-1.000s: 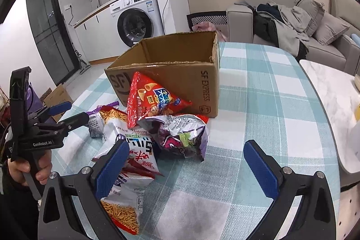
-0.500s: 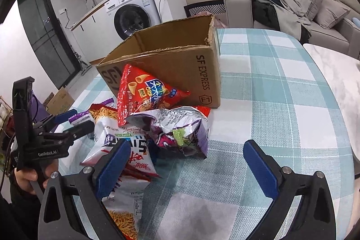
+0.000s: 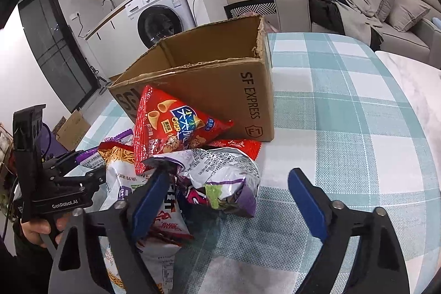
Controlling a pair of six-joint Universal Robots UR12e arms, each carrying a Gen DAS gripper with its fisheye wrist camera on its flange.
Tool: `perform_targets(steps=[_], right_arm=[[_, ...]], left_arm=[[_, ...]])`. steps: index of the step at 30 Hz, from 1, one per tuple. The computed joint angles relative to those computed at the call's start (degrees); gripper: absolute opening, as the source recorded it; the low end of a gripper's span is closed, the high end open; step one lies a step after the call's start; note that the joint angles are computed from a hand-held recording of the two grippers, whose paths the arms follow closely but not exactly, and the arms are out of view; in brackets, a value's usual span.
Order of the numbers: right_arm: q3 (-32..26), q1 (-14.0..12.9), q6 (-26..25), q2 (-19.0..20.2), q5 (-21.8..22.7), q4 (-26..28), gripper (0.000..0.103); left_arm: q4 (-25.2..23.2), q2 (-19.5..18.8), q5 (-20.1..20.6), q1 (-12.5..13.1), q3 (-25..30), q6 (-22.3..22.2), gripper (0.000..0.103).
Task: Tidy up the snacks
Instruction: 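Grasp the purple candy bag with the left tool while the right tool grasps the purple-white chip bag, then lift both bags over the box and release them inside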
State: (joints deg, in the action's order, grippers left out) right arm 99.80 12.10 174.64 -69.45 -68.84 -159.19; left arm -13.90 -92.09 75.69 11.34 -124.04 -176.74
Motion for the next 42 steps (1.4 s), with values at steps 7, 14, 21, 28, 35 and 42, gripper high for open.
perform_targets(steps=[7,14,21,28,35,42], right_arm=[[0.10,-0.05,-0.98,-0.03,0.81,0.23,0.066],[0.84,-0.30,-1.42,-0.47,1.75,-0.68,0.055],[2.30,-0.81,-0.79,-1.45,1.98,-3.44,0.051],[3.88,-1.37,-0.52,-3.33,2.44,-6.73,0.050],[4.85,-1.79,-0.39,-5.34,4.35,-9.79,0.050],[4.50,-1.80,-0.06,-6.14,5.42,-11.65,0.050]], left_arm=[[-0.04,0.27,-3.59,0.59,-0.50,0.88,0.049],[1.48,1.26,-4.36,1.30,-1.47,-0.30,0.047],[3.16,3.35,-3.76,1.32,-2.40,-0.99,0.047],[4.01,6.03,-3.81,1.24,-2.99,-1.59,0.047],[4.74,7.79,-2.41,0.29,-2.61,-2.30,0.047],[5.06,8.35,-1.49,-0.20,-1.54,-3.30,0.047]])
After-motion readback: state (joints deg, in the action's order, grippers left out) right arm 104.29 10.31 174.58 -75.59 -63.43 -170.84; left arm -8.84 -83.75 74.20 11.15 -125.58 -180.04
